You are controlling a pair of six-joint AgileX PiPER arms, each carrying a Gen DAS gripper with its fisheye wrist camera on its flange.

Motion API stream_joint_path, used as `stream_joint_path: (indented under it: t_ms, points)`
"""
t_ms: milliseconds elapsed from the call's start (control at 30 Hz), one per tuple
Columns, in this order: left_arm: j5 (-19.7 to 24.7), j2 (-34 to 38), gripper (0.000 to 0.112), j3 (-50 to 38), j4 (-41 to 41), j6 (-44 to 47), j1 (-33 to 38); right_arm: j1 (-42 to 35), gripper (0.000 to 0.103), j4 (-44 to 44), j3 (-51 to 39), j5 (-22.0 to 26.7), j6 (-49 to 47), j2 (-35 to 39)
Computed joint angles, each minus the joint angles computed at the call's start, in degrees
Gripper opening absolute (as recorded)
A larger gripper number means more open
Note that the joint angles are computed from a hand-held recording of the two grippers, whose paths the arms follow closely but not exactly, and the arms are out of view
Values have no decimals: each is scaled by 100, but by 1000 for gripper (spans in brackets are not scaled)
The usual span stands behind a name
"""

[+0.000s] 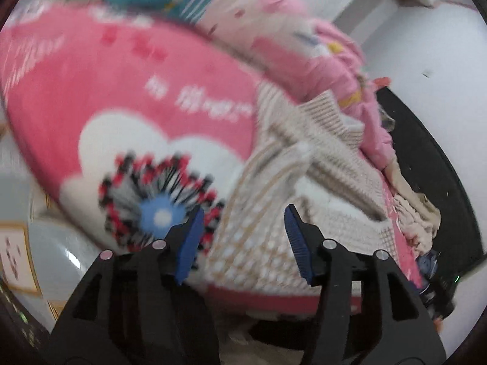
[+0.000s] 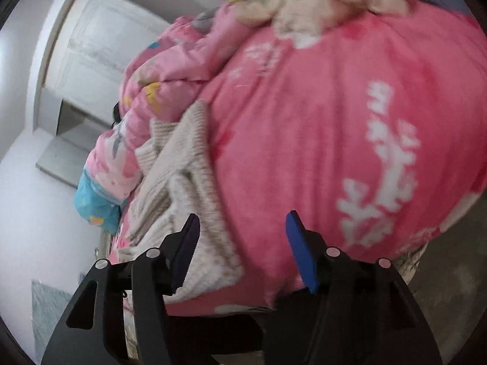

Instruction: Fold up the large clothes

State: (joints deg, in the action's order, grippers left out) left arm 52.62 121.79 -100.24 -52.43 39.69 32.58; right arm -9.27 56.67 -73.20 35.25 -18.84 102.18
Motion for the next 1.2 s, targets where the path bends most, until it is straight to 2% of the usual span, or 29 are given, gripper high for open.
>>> stream_joint_path:
  t_ms: [67, 167, 233, 333, 400, 467, 500, 533, 567, 600, 667, 700, 767, 800, 833, 900, 933, 967, 1033, 1133, 1200]
  points:
    - [-258, -58, 55, -119, 339, 4, -283, 512, 64, -1069, -716, 18, 698, 247]
    - [-704, 9, 55, -441, 1491, -497, -902, 1253, 64, -2777, -1922, 273, 1777, 796]
    - [-831, 156, 55, -616, 1735, -472, -1125, 1693, 64, -3923, -2890, 593, 2508, 1396]
    - [-625, 611, 55, -1267, 1957, -725, -1301, 2195, 64, -5641, -4123, 1194, 3549, 2186]
    - [-857, 790, 53, -1460, 2335, -898, -1457, 2441, 64, -6483, -5015, 1611, 3819, 2828]
    - [-753, 1215, 28, -2087, 3010, -1368, -1627, 2530, 40, -6916, -5292, 1792, 3953, 3089]
    - [-619, 1390, 22, -2345, 3114, -1456, -1640, 2568, 23, -7109, -5243, 1781, 4087, 3089]
    - [-392, 1572, 11, -2657, 2989, -1427, -1609, 2570, 13, -7073, -5081, 1620, 4129, 2987]
    - [-297, 1585, 10, -2739, 2635, -1262, -1520, 2548, 12, -7052, -4690, 1328, 4222, 2737]
    - [-431, 1506, 10, -2634, 2301, -1010, -1487, 2562, 12, -7260, -4352, 1131, 4460, 2516]
    - [-665, 1408, 12, -2496, 2012, -716, -1456, 2509, 12, -7166, -4340, 1125, 4476, 2518]
    - [-570, 1573, 16, -2767, 2091, -882, -1462, 2438, 14, -6988, -4467, 1255, 4417, 2610]
    - [-273, 1995, 36, -3523, 2769, -1766, -1542, 2268, 32, -6676, -4808, 1639, 4528, 2794]
    - [-283, 2027, 41, -3589, 2930, -2026, -1559, 2225, 48, -6688, -4780, 1723, 4760, 2716]
    - [-393, 1909, 46, -3425, 2862, -2060, -1499, 2213, 56, -6745, -4573, 1589, 4907, 2540]
    - [-859, 1368, 55, -2507, 2121, -1439, -1342, 2211, 63, -6843, -4080, 1245, 5137, 2150]
    - [-1031, 1136, 57, -2129, 1834, -1131, -1296, 2199, 63, -6750, -3768, 1016, 5169, 1887]
    - [-1030, 858, 57, -1725, 1327, -602, -1212, 2184, 63, -6475, -3555, 822, 4988, 1696]
    - [-540, 706, 57, -1568, 726, -69, -1098, 2213, 63, -5836, -3525, 724, 4412, 1598]
    - [789, 946, 57, -1826, 240, 220, -1059, 2333, 68, -4583, -4143, 1216, 3165, 1979]
    - [970, 1088, 57, -1854, 487, 23, -1213, 2488, 68, -4442, -4725, 1715, 2994, 2425]
